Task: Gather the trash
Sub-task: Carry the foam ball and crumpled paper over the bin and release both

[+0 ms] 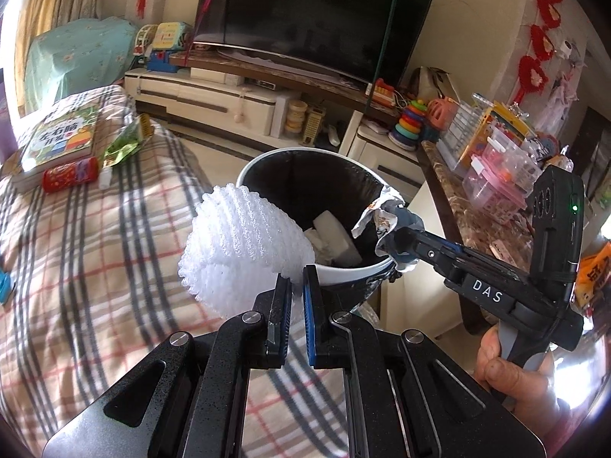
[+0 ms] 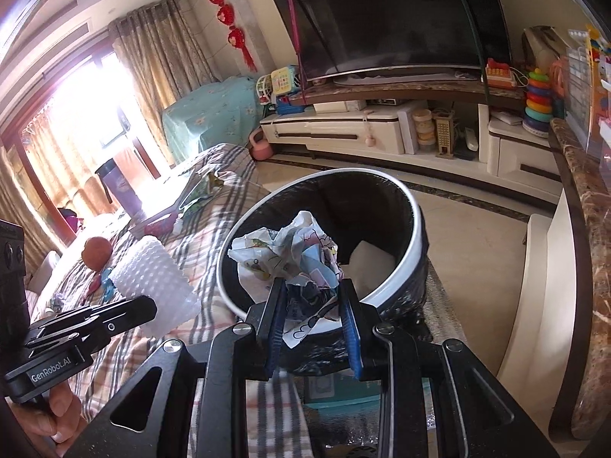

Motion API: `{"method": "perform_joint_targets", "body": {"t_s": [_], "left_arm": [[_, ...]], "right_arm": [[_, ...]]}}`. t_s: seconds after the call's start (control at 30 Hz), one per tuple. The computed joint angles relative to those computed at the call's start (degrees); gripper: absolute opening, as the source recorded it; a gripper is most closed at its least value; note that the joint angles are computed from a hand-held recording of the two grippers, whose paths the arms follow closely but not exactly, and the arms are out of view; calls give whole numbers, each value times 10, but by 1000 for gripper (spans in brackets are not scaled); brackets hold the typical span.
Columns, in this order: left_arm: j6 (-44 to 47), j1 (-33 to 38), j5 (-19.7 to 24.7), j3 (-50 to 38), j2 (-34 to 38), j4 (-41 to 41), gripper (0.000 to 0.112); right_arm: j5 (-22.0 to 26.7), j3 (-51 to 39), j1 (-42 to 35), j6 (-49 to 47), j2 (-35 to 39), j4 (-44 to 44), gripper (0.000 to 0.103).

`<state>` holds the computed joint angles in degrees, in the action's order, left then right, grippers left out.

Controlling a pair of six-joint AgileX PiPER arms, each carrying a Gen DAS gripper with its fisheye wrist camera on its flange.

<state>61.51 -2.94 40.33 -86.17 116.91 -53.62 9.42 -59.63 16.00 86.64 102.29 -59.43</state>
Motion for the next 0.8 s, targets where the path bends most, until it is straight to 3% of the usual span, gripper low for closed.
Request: {"method": "perform_joint_targets", "body": {"t_s": [0.37, 0.8], "left_arm": [[-27, -42, -7, -48, 24, 21, 6], [-93, -69, 18, -135, 82, 66, 6]], "right_arm": [[5, -16, -28, -100, 7, 84, 28], [13, -48, -46, -216, 29, 184, 28]]}}
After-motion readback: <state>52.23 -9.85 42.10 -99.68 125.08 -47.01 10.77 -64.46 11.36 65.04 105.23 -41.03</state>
